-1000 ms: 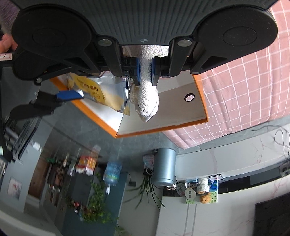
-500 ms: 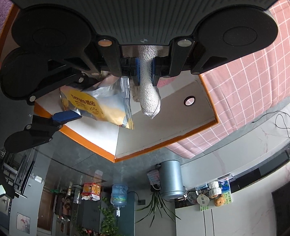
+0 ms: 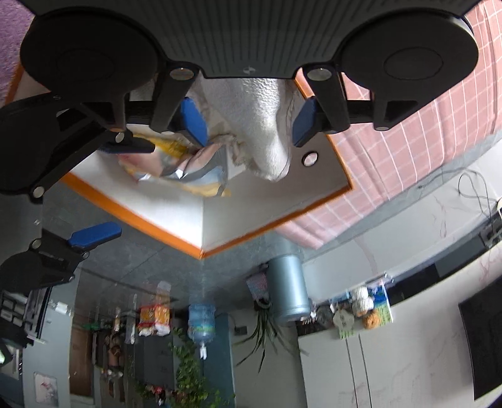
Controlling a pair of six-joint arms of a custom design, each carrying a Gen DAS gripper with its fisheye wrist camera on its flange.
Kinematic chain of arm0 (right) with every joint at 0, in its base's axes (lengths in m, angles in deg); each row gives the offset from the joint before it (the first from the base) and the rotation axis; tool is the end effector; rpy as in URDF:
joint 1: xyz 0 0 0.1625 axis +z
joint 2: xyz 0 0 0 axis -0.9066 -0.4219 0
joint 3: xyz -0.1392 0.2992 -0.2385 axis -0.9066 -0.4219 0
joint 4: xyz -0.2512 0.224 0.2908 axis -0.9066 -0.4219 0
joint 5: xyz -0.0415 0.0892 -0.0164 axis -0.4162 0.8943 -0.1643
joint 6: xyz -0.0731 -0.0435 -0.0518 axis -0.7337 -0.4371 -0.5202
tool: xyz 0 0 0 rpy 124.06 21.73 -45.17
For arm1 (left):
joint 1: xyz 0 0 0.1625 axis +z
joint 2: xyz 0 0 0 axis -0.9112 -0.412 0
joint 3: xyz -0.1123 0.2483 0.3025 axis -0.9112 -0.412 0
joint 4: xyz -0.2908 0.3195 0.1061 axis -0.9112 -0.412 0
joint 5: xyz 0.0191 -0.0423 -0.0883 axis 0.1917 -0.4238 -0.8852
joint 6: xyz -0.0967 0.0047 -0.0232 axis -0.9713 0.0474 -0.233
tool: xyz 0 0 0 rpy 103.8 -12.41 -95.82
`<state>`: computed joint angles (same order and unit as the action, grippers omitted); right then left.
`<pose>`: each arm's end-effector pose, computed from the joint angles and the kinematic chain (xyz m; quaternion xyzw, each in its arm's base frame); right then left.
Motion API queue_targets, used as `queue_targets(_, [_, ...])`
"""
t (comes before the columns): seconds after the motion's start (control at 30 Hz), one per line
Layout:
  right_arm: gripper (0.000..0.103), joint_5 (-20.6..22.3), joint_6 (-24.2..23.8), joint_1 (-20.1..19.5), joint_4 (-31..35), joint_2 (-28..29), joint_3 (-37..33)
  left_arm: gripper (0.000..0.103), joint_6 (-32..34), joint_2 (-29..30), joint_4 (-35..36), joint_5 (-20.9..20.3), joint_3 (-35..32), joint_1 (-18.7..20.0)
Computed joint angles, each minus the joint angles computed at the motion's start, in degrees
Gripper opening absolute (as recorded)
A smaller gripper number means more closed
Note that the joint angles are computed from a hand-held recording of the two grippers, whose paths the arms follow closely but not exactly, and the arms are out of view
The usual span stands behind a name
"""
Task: Organize soft objects
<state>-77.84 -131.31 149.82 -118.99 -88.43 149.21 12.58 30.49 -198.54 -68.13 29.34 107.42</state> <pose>0.0275 -0.7942 0.3712 0.4763 -0.7639 0.2004 0.3865 -0.4571 -0.6918 -0.0386 0.2951 0.8371 -0.3228 0.3285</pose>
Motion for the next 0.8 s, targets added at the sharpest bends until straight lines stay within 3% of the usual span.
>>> queue_targets(0.23, [0.085, 1.2, 2.1, 0.2, -0.7, -3.9, 3.3, 0.08, 1.6, -2.3, -7.6, 0.7, 4.4, -2.1])
queue_targets(0.33, [0.085, 4.4, 5.2, -0.2, -0.6, -6.8, 5.5, 0.085, 2.1, -3.8, -14.7, 0.9, 8.1, -3.3])
queue_targets(0.4, [0.094, 7.8, 7.1, -0.8, -1.2, -9.3, 8.0, 0.086, 4.6, -3.9, -21.8, 2.3, 9.9, -4.3])
queue_targets(0.57, [0.096, 17.4, 10.5, -2.4, -7.0, -15.6, 16.5, 0.09, 21.6, -0.1, -44.6, 8.7, 9.0, -7.7])
queue_targets(0.7, [0.1, 24.4, 14.7, -3.5, -15.3, -19.1, 23.1, 0.099, 34.5, 2.7, -58.4, 11.6, 6.6, -10.0])
queue_targets(0.8, [0.1, 27.7, 19.1, -4.2, -21.4, -20.7, 27.1, 0.1, 49.9, 6.1, -71.5, 12.8, 2.6, -11.4])
